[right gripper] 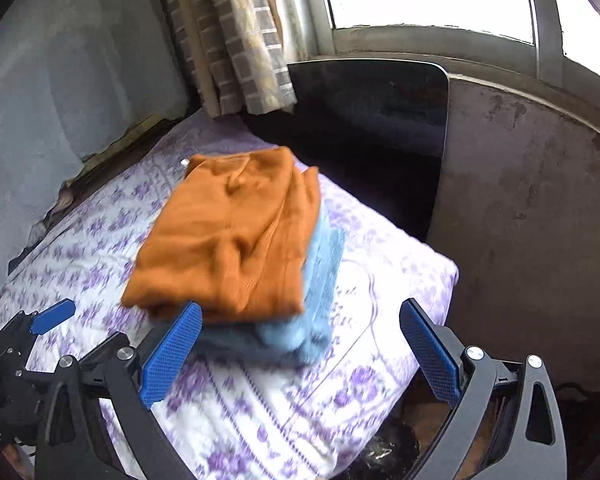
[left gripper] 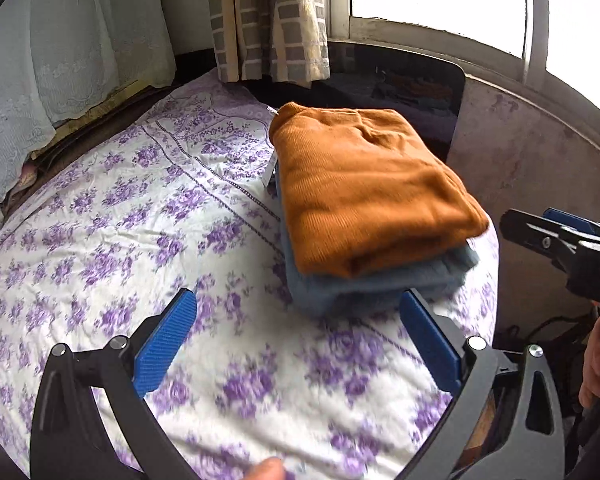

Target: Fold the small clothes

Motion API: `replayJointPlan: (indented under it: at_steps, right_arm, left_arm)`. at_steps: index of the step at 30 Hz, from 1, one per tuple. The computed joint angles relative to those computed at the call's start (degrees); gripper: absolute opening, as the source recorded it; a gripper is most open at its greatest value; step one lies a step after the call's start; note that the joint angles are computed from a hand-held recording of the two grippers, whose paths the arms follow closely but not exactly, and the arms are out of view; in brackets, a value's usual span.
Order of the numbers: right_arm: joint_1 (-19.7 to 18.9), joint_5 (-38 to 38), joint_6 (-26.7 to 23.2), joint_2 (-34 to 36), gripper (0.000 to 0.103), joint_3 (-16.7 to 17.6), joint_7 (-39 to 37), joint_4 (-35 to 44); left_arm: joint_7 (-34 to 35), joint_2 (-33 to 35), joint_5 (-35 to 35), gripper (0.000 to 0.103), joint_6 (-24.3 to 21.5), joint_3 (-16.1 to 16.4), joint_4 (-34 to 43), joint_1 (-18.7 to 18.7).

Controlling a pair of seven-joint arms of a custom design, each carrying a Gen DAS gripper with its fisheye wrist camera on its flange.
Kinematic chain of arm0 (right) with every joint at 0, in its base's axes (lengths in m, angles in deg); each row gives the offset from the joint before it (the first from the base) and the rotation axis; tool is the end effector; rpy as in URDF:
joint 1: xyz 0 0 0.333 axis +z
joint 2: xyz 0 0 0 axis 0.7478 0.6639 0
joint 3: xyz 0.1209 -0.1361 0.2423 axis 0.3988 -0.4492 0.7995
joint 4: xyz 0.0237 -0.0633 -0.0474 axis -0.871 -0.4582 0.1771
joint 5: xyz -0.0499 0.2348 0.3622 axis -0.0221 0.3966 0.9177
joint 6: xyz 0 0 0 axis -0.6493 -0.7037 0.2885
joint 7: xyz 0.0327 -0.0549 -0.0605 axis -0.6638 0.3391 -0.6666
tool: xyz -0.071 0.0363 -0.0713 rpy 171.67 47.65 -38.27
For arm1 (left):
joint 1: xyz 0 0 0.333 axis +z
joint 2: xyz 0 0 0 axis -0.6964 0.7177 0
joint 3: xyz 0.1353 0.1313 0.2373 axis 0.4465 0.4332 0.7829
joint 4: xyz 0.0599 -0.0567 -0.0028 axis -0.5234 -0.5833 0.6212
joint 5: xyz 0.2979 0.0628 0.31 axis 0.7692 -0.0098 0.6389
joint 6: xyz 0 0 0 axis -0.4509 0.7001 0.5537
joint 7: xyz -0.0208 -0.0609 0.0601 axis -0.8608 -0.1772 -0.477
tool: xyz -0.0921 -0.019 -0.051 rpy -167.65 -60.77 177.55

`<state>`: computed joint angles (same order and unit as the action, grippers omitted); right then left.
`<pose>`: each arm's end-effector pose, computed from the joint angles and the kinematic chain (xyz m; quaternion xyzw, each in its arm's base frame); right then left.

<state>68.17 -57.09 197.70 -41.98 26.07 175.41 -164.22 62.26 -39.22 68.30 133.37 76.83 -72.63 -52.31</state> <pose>0.5484 0.2951 0.5919 -0.5138 0.7640 -0.2628 0.2885 0.6180 -0.2002 0.5909 -0.4710 0.7964 -0.3197 0.2040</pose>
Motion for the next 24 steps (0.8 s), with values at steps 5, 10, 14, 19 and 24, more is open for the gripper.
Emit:
replayJointPlan:
  at_steps: [5, 10, 14, 19, 24]
  right_arm:
    - [1.7, -2.4, -5.3, -0.8, 0.099, 1.8, -2.2, 0.9]
    - [2.8, 2.7, -6.0, -4.0, 0.099, 2.0, -6.9, -1.4]
    - [2.1, 3.2, -2.9, -9.0, 0.099, 3.1, -6.2, -6.2]
    - [0.5, 2.4, -0.4, -13.2, 0.099, 4.9, -5.6, -9.5]
    - [-1.1, 2.6, 1.5, -15.4, 0.099, 6.1, -5.5, -11.1]
  left_arm:
    - [-4.6, -7.2, 2.7, 0.099, 3.7, 0.2, -7.9, 0.1]
    - [-10.6, -13.0, 7.2, 0.099, 5.2, 0.1, -13.1, 0.2]
    - [-12.5, -17.3, 10.4, 0.099, 7.1, -0.4, -16.9, 0.0]
    - [-14.1, -21.0, 14.2, 0.099, 9.3, -1.4, -19.4, -0.3]
    - [-13.8, -22.8, 14.1, 0.099, 9.4, -0.8, -20.0, -2.1]
